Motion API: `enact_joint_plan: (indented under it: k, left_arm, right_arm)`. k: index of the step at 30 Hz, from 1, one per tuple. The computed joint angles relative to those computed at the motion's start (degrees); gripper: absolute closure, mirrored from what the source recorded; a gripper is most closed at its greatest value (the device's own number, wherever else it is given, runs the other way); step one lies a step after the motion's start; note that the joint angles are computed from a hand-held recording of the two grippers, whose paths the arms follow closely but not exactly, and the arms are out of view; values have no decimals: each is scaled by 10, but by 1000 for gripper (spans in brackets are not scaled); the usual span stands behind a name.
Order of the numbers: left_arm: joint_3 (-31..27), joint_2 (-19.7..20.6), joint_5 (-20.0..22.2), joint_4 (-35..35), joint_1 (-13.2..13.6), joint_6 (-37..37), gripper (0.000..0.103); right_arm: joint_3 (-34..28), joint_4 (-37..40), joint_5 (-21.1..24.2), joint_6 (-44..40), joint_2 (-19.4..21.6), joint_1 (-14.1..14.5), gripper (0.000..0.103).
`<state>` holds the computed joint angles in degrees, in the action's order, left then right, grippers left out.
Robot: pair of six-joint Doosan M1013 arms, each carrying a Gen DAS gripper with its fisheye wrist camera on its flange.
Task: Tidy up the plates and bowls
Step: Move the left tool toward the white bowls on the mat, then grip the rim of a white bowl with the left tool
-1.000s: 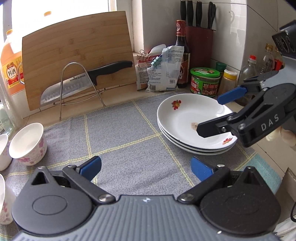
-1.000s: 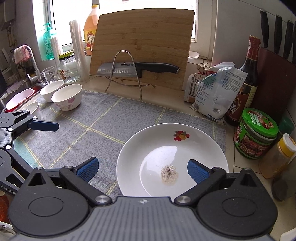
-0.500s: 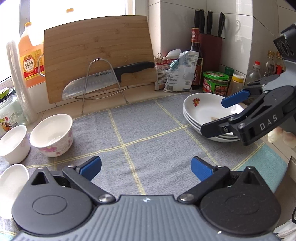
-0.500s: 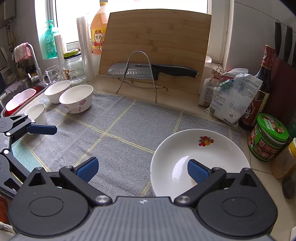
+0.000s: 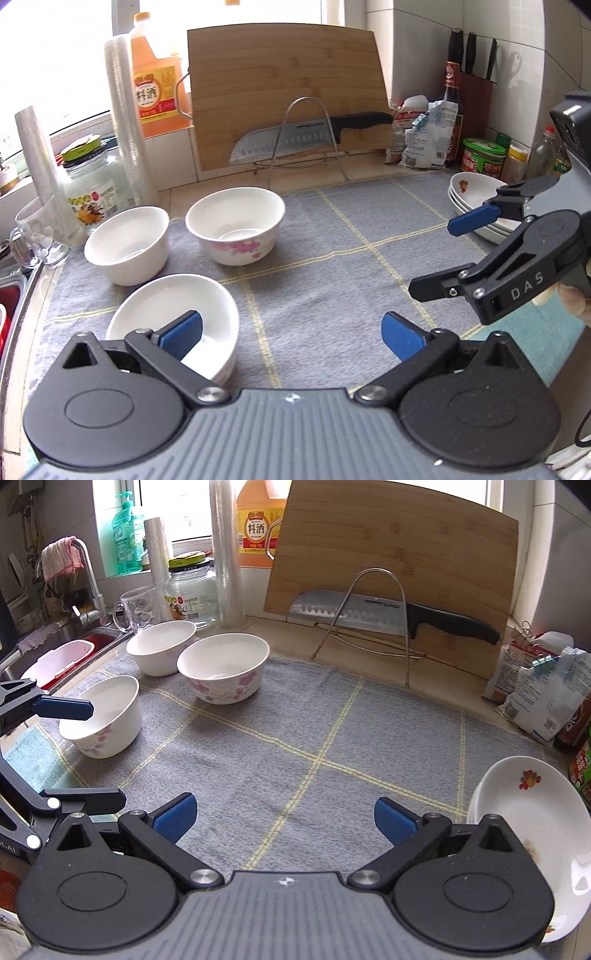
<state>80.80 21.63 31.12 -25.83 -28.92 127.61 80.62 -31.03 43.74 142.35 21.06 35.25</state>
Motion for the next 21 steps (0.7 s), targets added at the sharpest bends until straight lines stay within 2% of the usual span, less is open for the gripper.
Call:
enact_joint_plan:
  k: [8,13,18,21]
  left_arm:
    - [-12,8,5,25,37,2,1]
    - [-40,27,26,21,60,14,1]
    - [-69,49,45,24,70,30,1]
    - [-89,64,70,22,75,36,1]
  right_arm:
    - [-64,21,-16,-50,52,16,0]
    - [-101,28,-19,-92,80,26,0]
    - [-135,36,-17,-143,104,34,0]
    - [-150,34,-17,-159,115,38,0]
